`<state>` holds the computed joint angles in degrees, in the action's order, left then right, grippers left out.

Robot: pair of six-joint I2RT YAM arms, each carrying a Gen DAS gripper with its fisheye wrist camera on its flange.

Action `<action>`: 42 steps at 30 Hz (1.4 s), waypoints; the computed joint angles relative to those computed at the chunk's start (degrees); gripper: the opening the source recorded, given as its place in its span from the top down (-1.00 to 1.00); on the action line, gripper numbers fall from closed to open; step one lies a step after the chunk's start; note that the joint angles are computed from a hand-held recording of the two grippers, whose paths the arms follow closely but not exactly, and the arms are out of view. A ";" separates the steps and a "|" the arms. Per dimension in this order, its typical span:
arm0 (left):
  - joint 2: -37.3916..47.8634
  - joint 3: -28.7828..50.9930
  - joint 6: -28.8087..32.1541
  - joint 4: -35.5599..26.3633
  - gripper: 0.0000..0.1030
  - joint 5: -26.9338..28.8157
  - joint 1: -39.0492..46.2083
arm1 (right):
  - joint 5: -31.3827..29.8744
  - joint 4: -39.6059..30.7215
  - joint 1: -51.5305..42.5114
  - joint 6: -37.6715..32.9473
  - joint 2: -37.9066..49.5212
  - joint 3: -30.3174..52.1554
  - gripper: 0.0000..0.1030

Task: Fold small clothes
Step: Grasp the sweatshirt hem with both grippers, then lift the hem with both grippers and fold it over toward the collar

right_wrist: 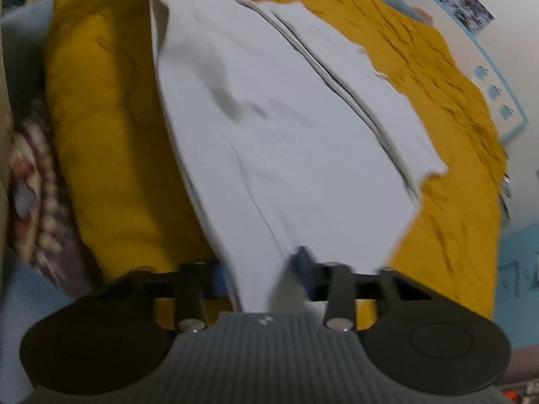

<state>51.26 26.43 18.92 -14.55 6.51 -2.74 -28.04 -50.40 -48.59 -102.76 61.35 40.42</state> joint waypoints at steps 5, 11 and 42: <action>-0.89 -0.68 -0.61 0.24 0.90 -0.51 -0.13 | -2.77 -0.85 -5.41 -1.86 1.23 2.99 1.00; -3.25 -0.82 -2.57 1.00 0.91 -0.32 1.54 | -13.18 -1.19 -8.73 4.81 -0.92 4.48 1.00; 66.42 60.17 -1.53 13.95 0.92 -13.98 -0.93 | 15.31 37.73 35.62 60.53 51.67 56.18 1.00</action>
